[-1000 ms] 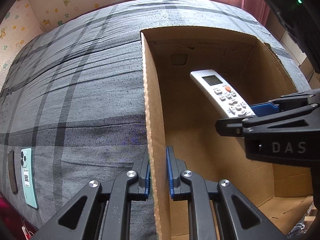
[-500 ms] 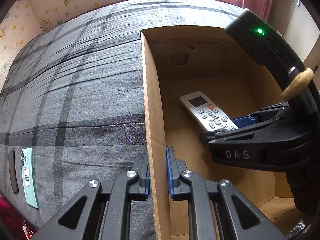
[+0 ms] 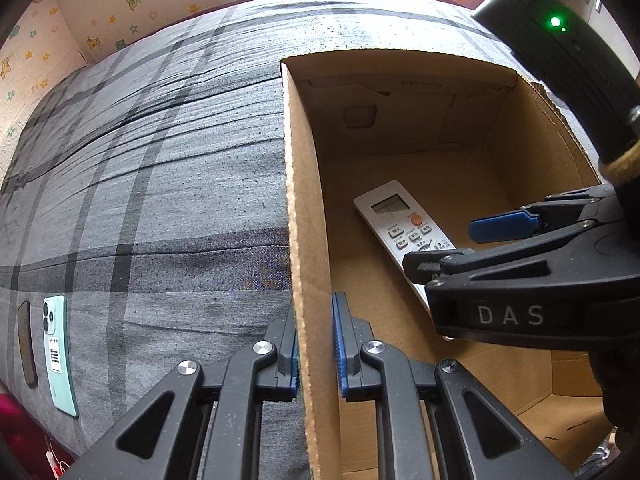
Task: Organize rigid objects
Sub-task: 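Withdraw the right gripper from the box back toward the items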
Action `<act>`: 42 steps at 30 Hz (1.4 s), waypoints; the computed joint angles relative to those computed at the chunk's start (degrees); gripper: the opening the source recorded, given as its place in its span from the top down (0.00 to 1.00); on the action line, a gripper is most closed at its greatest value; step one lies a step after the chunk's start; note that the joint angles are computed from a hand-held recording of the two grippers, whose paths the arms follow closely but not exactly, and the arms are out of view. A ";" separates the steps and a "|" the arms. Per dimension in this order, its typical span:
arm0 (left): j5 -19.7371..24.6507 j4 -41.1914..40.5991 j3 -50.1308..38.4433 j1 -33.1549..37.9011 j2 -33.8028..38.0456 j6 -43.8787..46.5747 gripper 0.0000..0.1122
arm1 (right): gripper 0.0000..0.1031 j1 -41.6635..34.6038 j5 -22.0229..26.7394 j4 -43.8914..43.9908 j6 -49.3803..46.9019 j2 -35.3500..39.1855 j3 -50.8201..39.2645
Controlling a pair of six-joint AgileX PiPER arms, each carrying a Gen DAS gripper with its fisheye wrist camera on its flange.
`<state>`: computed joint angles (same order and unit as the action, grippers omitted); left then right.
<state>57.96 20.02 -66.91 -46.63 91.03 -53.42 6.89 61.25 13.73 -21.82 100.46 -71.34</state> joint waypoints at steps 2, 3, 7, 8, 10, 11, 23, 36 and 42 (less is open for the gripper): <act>0.01 0.02 0.07 -0.05 -0.09 -0.12 0.87 | 0.28 0.00 -0.18 -0.49 0.23 -1.04 -0.07; 0.08 0.06 0.07 -0.12 -0.12 -0.26 0.87 | 0.26 0.12 -0.13 -0.96 0.30 -1.57 -0.19; 0.56 0.43 -0.13 -0.53 -0.08 -0.27 0.87 | 0.23 0.82 -0.93 -2.49 -0.10 -4.41 0.93; 0.60 0.42 -0.20 -0.51 -0.01 -0.26 0.87 | 0.22 0.82 -0.73 -2.48 -0.25 -4.92 0.92; 0.50 0.25 -0.04 -0.41 -0.19 -0.34 0.87 | 0.20 1.34 -1.02 -2.91 -0.05 -6.00 1.49; 0.41 0.17 0.03 -0.41 -0.28 -0.49 0.87 | 0.19 1.37 -1.72 -3.42 0.00 -6.55 2.12; 0.62 0.68 -0.24 -0.74 -0.03 -0.98 0.87 | 0.09 -3.91 0.75 -1.71 -2.66 -14.53 4.74; 1.08 0.79 -0.68 -0.84 0.37 -1.18 0.87 | 0.01 -16.60 5.33 1.42 -11.55 -15.94 -0.22; 1.41 0.95 -0.88 -1.02 0.49 -1.23 0.87 | 0.01 -23.66 7.38 2.71 -15.80 -14.89 -2.64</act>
